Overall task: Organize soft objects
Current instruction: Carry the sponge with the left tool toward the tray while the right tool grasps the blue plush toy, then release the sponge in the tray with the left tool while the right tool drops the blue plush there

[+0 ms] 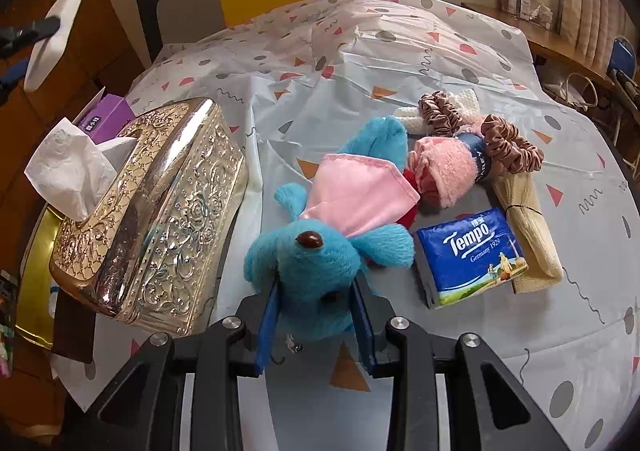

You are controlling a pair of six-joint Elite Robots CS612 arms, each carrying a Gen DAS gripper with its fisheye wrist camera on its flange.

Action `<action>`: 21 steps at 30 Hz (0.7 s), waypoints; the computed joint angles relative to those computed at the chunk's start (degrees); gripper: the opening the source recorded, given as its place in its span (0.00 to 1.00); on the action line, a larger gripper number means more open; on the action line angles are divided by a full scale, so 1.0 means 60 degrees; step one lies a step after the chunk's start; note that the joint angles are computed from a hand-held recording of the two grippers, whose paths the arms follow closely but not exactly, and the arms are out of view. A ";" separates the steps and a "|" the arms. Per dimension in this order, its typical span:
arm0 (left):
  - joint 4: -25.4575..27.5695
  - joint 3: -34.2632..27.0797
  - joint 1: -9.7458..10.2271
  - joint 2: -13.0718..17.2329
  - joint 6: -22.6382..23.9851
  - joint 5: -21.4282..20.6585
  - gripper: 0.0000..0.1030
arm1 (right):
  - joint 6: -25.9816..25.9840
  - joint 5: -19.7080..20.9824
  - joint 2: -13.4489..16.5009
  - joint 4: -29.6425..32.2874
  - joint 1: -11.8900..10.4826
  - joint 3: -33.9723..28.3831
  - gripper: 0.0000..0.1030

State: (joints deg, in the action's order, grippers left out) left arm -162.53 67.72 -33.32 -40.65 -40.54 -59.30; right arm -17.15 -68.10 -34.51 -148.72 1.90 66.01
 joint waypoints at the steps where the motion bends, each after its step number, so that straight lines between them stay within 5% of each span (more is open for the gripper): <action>1: -0.0044 0.0380 0.0056 -0.0177 -0.0343 0.0112 0.50 | -0.0003 -0.0025 -0.0005 -0.0025 0.0007 0.0017 0.32; 6: -0.0164 0.2501 0.0249 -0.1041 -0.2304 0.0490 0.50 | 0.0189 -0.0015 -0.0080 -0.0300 0.0008 0.0155 0.32; 11: 0.0326 0.3681 0.0270 -0.1349 -0.3472 0.0277 0.52 | 0.0945 0.0489 -0.0213 -0.0865 -0.0108 0.0269 0.32; 16: 0.0582 0.3824 0.0306 -0.1115 -0.3804 -0.0478 0.55 | 0.1732 0.0858 -0.0469 -0.1641 -0.0242 0.0468 0.32; 21: 0.0799 0.3511 0.0240 -0.0894 -0.3544 -0.0426 0.68 | 0.1761 0.1117 -0.0871 -0.2558 -0.0245 0.0740 0.32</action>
State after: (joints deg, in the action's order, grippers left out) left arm -157.74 88.79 -31.88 -46.01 -61.81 -61.86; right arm -6.58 -61.39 -39.74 -164.07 0.43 70.45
